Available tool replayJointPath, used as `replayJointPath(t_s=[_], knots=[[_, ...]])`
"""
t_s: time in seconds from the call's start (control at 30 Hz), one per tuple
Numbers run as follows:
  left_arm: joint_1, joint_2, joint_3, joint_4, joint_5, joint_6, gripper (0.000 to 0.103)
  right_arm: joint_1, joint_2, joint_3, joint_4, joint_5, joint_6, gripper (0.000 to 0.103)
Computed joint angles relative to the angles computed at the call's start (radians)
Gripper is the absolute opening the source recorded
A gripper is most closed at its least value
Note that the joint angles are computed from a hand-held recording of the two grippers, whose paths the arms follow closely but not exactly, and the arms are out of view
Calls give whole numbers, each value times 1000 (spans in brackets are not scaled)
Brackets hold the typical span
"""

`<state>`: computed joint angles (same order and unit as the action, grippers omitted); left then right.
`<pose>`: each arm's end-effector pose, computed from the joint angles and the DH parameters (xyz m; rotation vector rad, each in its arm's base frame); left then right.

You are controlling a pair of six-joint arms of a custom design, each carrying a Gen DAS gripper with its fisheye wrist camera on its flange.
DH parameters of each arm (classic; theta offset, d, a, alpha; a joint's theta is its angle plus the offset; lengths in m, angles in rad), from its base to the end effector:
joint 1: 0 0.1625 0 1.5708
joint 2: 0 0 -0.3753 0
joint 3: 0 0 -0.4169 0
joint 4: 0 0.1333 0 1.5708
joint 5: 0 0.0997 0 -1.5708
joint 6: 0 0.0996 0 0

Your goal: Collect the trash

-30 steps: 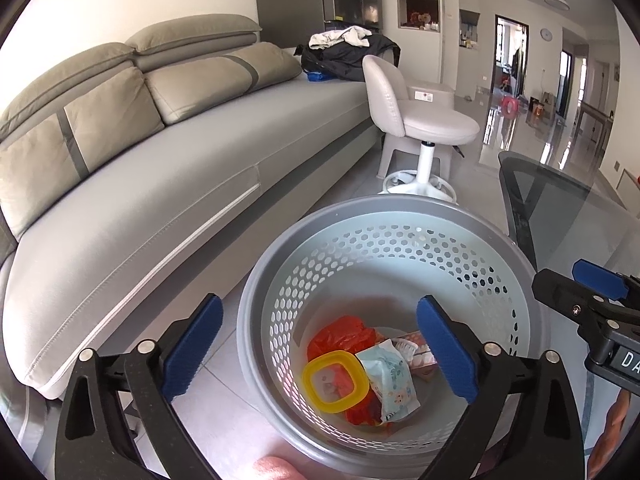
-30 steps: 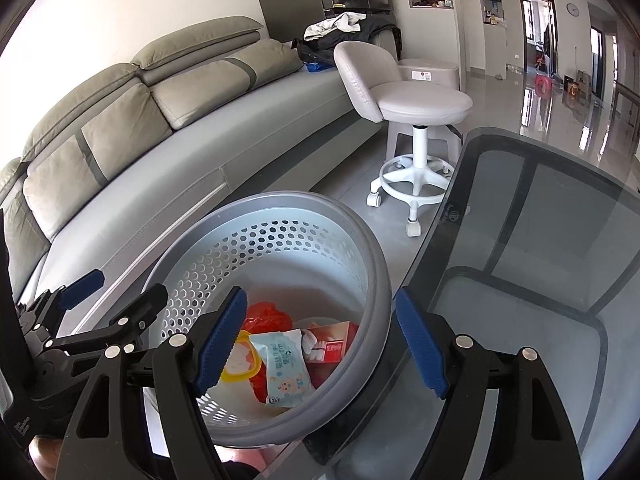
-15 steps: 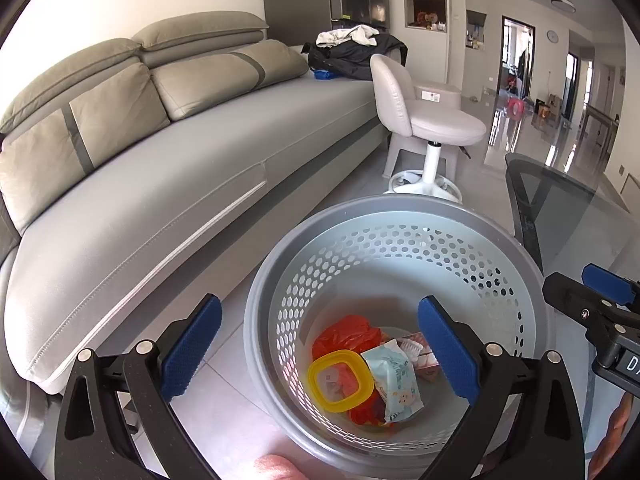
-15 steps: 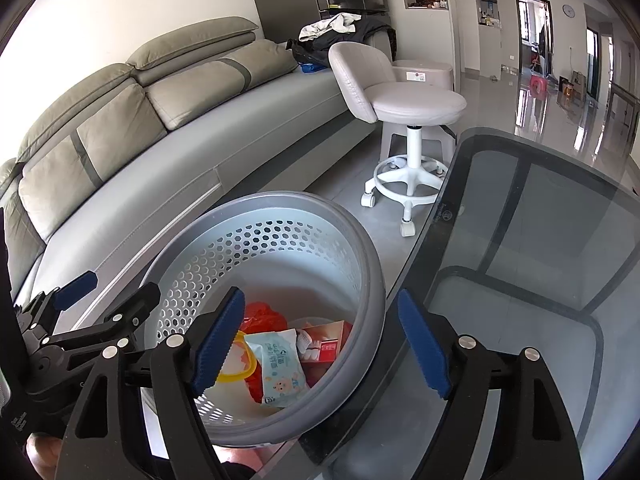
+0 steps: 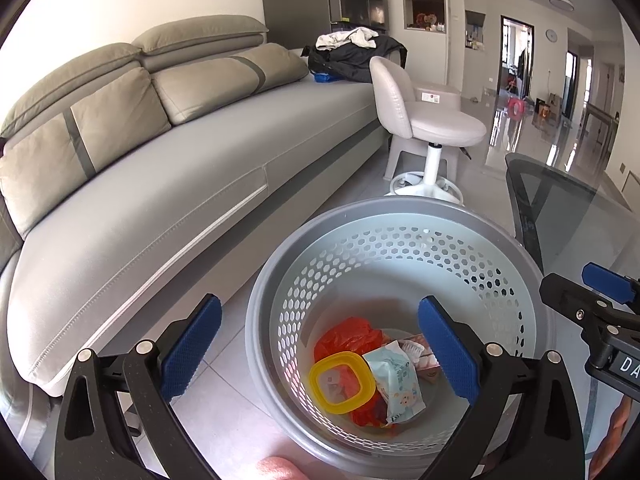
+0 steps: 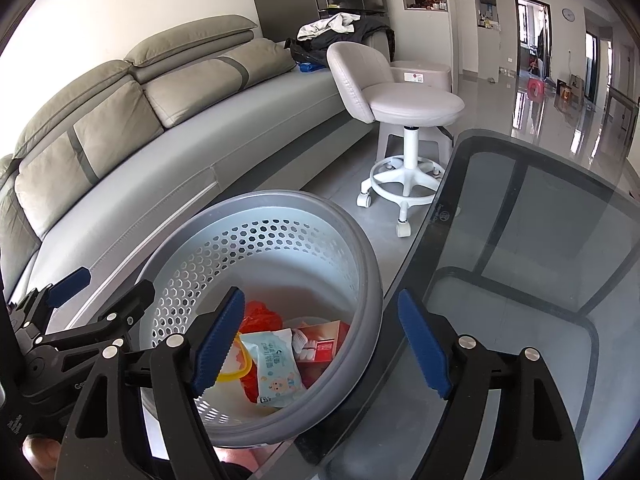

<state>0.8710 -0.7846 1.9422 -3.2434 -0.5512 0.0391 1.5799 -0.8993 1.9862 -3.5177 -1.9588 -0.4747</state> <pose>-0.1844 -0.5578 0.0496 0.4837 2.1303 -0.9303 0.1007 -0.5615 0.1027 0.3665 -2.3918 0.9662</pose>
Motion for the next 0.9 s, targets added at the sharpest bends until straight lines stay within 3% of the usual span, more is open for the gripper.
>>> replayJointPath(t_s=[0.9], knots=[[3,-14,7,20,-3,-30,97,1,4,-3,1,-3,-3,76]])
